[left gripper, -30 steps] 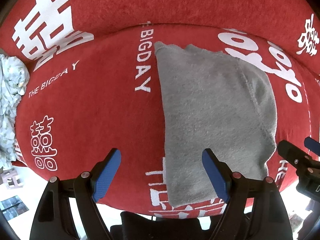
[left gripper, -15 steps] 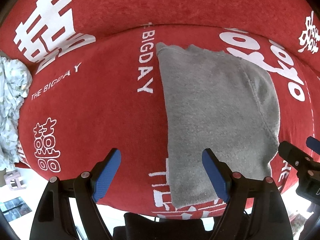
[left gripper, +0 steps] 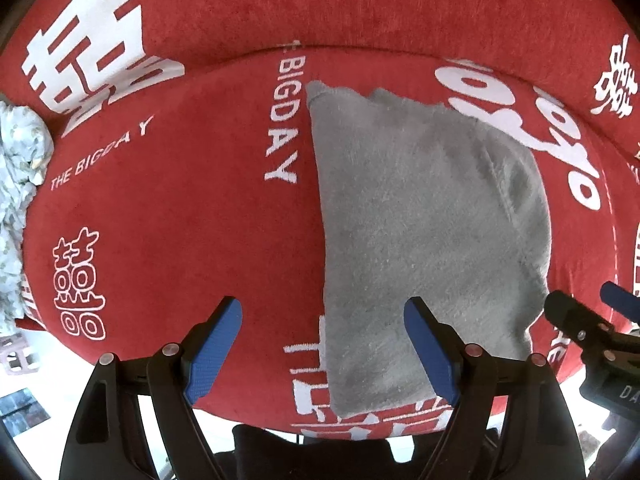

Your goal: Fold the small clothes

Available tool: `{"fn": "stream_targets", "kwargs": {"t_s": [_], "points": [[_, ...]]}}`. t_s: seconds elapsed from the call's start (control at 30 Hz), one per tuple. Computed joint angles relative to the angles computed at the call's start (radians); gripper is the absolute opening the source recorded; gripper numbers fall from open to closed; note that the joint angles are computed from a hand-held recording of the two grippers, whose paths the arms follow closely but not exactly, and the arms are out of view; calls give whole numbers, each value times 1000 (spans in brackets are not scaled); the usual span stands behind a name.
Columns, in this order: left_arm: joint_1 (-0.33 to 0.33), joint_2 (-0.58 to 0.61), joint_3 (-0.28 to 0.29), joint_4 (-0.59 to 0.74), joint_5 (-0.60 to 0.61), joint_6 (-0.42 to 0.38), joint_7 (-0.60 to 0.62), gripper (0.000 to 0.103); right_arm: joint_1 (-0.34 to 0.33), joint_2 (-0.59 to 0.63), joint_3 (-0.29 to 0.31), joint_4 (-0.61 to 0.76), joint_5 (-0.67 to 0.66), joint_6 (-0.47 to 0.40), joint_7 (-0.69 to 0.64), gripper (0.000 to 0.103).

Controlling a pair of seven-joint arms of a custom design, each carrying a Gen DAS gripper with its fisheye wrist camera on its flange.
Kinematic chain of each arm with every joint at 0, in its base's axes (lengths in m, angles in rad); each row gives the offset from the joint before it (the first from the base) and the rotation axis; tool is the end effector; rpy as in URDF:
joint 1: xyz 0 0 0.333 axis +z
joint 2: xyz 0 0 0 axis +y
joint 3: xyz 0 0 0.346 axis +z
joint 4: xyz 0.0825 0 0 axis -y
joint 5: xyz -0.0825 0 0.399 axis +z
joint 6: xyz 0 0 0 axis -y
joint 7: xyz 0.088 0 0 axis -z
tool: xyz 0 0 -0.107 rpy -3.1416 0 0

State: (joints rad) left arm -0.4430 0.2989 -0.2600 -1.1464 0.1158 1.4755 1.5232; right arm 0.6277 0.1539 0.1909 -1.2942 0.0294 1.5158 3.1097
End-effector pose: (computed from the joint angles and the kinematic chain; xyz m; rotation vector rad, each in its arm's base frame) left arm 0.5286 -0.3873 0.6719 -1.4010 2.7538 -0.0307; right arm 0.4261 0.4428 0.6939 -1.2765 2.8209 0.1253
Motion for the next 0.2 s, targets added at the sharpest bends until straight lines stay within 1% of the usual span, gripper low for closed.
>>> {"fn": "stream_targets", "kwargs": {"t_s": [0.2], "points": [[-7,14,1,19,10,-13,7,84,1,0,0,-1,-1,0,3,103]]}}
